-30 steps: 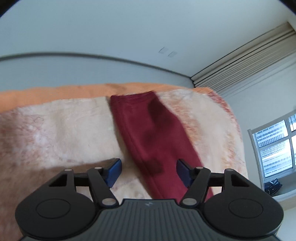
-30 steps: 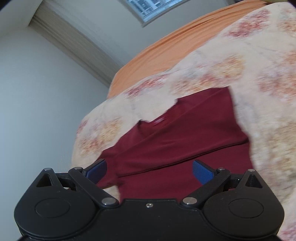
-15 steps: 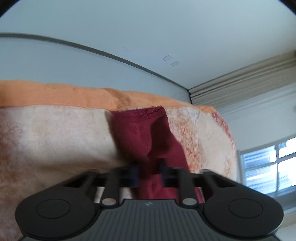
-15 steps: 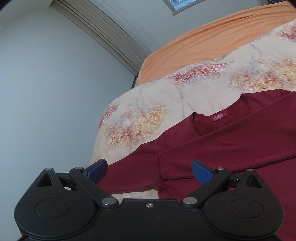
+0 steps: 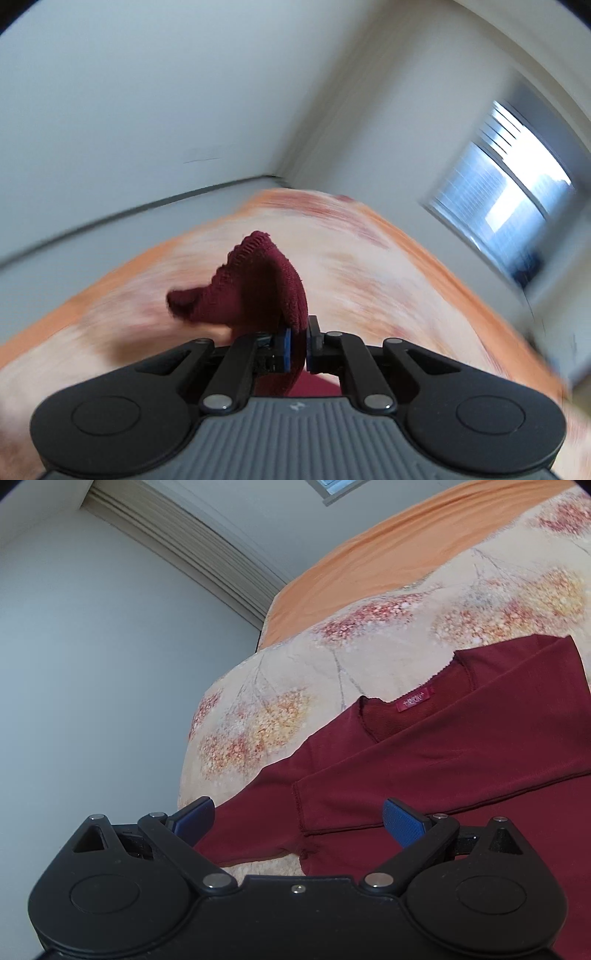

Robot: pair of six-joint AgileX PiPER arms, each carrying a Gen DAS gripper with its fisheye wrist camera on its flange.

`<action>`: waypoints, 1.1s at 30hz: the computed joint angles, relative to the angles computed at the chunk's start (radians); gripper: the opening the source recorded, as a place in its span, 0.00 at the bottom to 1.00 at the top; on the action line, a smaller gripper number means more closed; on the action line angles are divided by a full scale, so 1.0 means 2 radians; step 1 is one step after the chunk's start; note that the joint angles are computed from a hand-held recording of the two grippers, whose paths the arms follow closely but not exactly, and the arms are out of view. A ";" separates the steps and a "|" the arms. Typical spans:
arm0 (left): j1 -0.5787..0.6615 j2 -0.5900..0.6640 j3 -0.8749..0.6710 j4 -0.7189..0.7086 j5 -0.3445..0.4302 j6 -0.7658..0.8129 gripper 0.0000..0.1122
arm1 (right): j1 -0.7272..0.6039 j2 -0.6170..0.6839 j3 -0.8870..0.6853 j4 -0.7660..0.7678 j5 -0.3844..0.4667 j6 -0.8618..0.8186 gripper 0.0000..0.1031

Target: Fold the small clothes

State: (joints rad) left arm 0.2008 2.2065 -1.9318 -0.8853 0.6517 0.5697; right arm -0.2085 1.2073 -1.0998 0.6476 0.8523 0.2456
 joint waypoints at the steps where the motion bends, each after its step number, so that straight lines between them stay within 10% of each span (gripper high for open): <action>1: -0.016 -0.006 -0.002 -0.004 0.010 0.027 0.06 | -0.006 0.001 0.003 0.003 0.000 0.003 0.95; 8: -0.174 -0.082 0.073 -0.031 0.028 0.261 0.06 | -0.094 -0.012 0.026 0.040 0.015 -0.035 0.95; 14: -0.333 -0.104 0.243 0.098 -0.122 0.332 0.06 | -0.163 0.039 0.086 0.104 0.023 -0.137 0.96; 19: -0.365 -0.142 0.347 0.119 -0.217 0.373 0.06 | -0.176 0.120 0.110 0.200 0.033 -0.203 0.96; 33: -0.350 -0.195 0.356 0.000 -0.206 0.483 0.06 | -0.135 0.247 0.116 0.388 0.062 -0.227 0.61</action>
State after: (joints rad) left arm -0.4984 1.8156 -1.2202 -0.8846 0.2398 1.5359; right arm -0.4792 1.7018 -0.8681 1.4239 0.9756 -0.2076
